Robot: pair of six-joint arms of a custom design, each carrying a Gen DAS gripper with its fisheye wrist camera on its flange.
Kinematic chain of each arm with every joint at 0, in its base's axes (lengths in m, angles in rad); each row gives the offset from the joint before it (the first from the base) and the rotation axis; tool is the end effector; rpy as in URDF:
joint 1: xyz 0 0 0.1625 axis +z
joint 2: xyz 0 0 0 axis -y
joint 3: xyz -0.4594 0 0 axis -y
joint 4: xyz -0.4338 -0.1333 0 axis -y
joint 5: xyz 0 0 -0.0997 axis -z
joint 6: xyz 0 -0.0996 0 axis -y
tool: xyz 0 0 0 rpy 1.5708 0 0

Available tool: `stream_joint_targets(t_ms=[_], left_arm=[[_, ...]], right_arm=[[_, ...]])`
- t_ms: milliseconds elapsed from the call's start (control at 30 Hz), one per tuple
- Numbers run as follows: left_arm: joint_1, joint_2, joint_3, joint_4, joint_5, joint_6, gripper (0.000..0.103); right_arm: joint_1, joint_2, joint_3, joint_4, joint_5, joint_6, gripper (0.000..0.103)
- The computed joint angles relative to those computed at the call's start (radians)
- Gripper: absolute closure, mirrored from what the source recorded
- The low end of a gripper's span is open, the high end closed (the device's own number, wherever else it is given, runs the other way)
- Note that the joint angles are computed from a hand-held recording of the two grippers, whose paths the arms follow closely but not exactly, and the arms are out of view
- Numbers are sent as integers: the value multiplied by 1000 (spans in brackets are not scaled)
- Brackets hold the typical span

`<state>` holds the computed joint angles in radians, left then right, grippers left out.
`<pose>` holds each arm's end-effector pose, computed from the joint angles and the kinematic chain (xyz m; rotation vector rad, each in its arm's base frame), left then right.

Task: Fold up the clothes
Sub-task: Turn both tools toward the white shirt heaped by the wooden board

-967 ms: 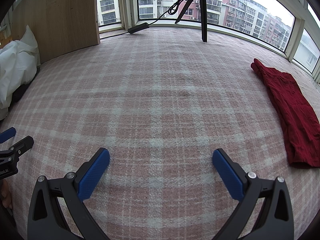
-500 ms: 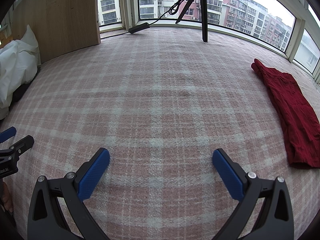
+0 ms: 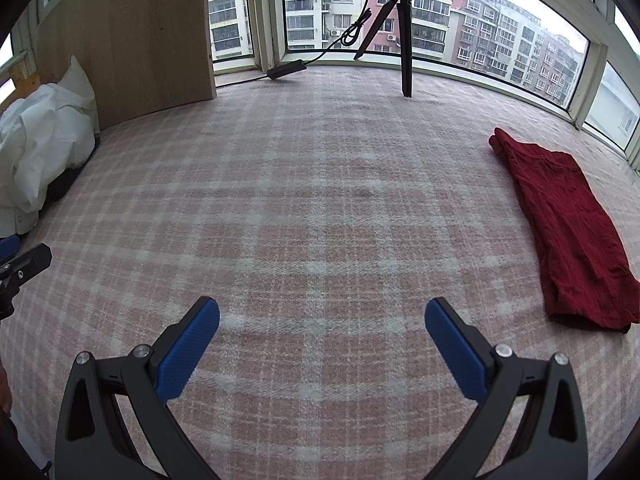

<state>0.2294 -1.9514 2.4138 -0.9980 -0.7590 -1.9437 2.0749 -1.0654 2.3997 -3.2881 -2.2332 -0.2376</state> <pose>-0.1573 -0.2478 0.2748 -0.1254 2.0481 -0.9357 0.2785 -0.3556 0.1072 0.7428 -2.3652 0.5883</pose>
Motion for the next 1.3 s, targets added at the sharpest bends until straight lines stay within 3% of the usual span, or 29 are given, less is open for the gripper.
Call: stream_joint_targets(t_ms=[67,300,533,800,1033,1300], left_arm=[[-71,20,-36,94,-47,-78,1],[-274,83,-134,291,-179,-261,1],[-400,144,-207,381,-256,-354,1],[-504,232,-264,431,-328,-406,1],[-552,267,-292,475,-380,-454,1],[-599,271,-319,562,-498,-547,1]], right_arm=[[29,-82,21,56,28,29,0],[169,-283,45,158,0,50,0],[259,-416,42,259,21,83,0],[330,-483,52,307,7,90,0],[324,-527,65,335,58,110,0],[353,-481,53,265,119,34,0]])
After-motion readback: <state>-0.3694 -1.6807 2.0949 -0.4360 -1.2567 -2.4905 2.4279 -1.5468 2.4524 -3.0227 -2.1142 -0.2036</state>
